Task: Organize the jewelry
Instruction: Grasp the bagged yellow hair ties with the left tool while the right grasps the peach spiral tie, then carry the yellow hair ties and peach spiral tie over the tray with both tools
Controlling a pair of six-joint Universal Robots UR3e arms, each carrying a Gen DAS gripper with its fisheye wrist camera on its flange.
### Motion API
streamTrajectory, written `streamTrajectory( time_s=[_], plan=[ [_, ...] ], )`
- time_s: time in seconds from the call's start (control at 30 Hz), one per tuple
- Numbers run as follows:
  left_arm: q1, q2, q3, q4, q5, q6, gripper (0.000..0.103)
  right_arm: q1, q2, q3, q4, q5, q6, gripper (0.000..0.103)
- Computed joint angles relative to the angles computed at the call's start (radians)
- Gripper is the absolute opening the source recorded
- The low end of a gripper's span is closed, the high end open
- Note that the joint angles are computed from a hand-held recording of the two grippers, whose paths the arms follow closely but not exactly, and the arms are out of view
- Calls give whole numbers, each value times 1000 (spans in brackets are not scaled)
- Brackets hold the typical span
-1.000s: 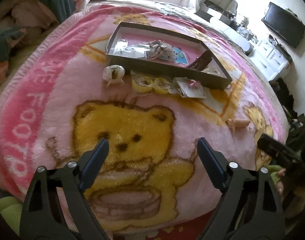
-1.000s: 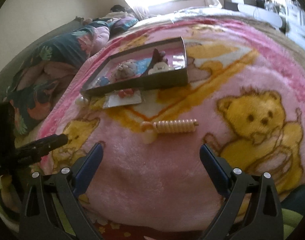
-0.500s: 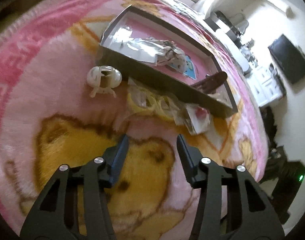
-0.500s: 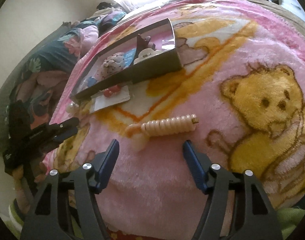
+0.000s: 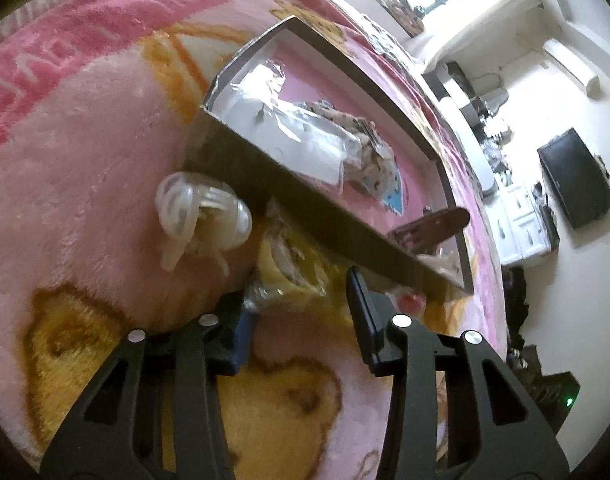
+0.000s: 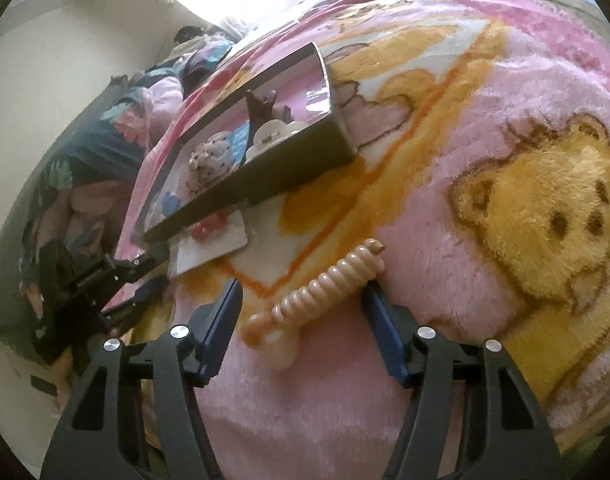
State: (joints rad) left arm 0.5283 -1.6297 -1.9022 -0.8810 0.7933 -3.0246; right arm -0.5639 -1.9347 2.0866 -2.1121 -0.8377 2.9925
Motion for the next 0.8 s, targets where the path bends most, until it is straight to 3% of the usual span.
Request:
streamTrajectory(
  time_s=[0.23, 0.53, 0.8],
  plan=[
    [-11, -24, -2, 73, -12, -34, 20, 3, 79, -12, -79, 9, 29, 26],
    [23, 72, -53, 36, -28, 32, 14, -4, 48, -28, -21, 44, -54, 20],
    [112, 224, -83, -119, -55, 162, 14, 44, 20, -72, -4, 49, -94, 17]
  ],
)
